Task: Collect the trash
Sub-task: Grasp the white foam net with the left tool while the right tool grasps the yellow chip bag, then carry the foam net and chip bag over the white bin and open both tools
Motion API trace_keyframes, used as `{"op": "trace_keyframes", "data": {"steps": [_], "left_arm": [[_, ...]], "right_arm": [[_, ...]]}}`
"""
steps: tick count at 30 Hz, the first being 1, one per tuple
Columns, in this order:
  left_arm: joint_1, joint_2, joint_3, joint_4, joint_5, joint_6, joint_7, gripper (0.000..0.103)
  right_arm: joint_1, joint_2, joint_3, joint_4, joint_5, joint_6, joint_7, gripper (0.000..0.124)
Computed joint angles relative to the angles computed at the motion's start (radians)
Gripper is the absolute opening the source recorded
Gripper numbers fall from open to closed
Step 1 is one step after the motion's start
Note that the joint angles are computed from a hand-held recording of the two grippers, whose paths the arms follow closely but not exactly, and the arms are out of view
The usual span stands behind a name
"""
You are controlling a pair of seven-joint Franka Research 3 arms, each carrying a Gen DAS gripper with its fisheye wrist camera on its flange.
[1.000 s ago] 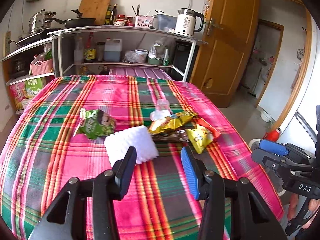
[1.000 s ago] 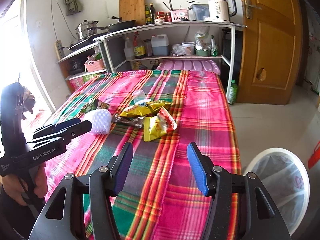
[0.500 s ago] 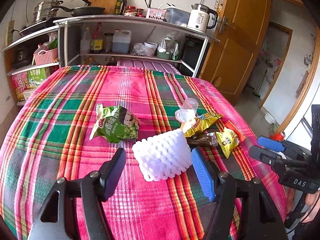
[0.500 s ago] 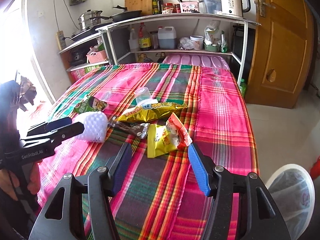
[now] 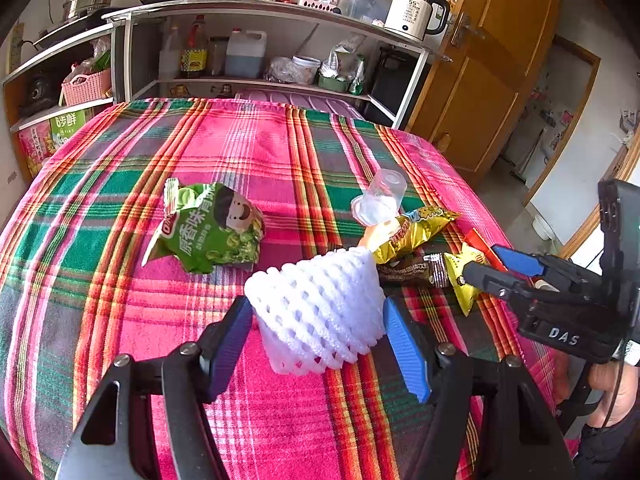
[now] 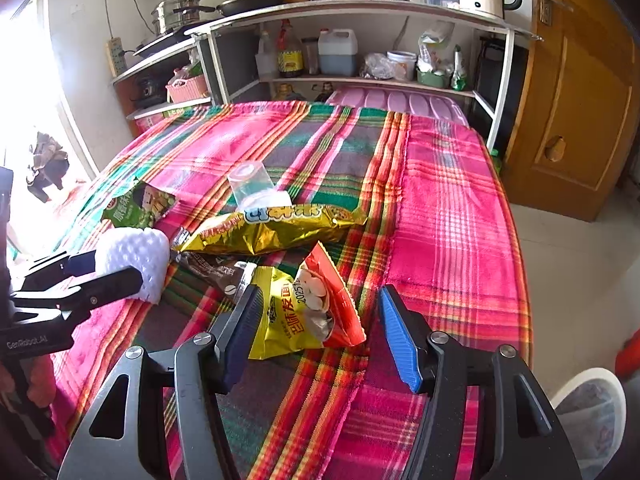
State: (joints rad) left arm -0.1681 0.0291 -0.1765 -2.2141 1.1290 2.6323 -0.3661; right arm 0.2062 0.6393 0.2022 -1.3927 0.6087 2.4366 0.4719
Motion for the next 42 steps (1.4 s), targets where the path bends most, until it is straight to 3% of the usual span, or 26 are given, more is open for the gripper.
{"op": "trace_keyframes", "data": {"steps": [2, 4, 9, 26, 42], "left_arm": [[-0.001, 0.002, -0.001, 0.003, -0.003, -0.003, 0.004, 0.050], [-0.003, -0.001, -0.001, 0.002, 0.005, -0.005, -0.004, 0.041], [-0.009, -0.008, -0.007, 0.003, 0.041, -0.022, -0.031, 0.029], [-0.099, 0.001, -0.059, 0.099, 0.057, -0.174, 0.032, 0.026], [-0.190, 0.134, -0.044, 0.302, 0.111, -0.142, 0.107, 0.026]], "right_arm": [[0.004, 0.008, -0.006, 0.015, -0.014, -0.033, 0.021, 0.057], [-0.001, 0.006, -0.001, 0.010, -0.004, -0.040, 0.023, 0.038], [-0.010, -0.016, 0.002, -0.026, 0.024, -0.014, 0.022, 0.034], [-0.096, -0.243, -0.013, -0.280, 0.255, 0.002, -0.142, 0.033], [-0.152, -0.373, -0.110, -0.391, 0.411, -0.007, -0.228, 0.033]]}}
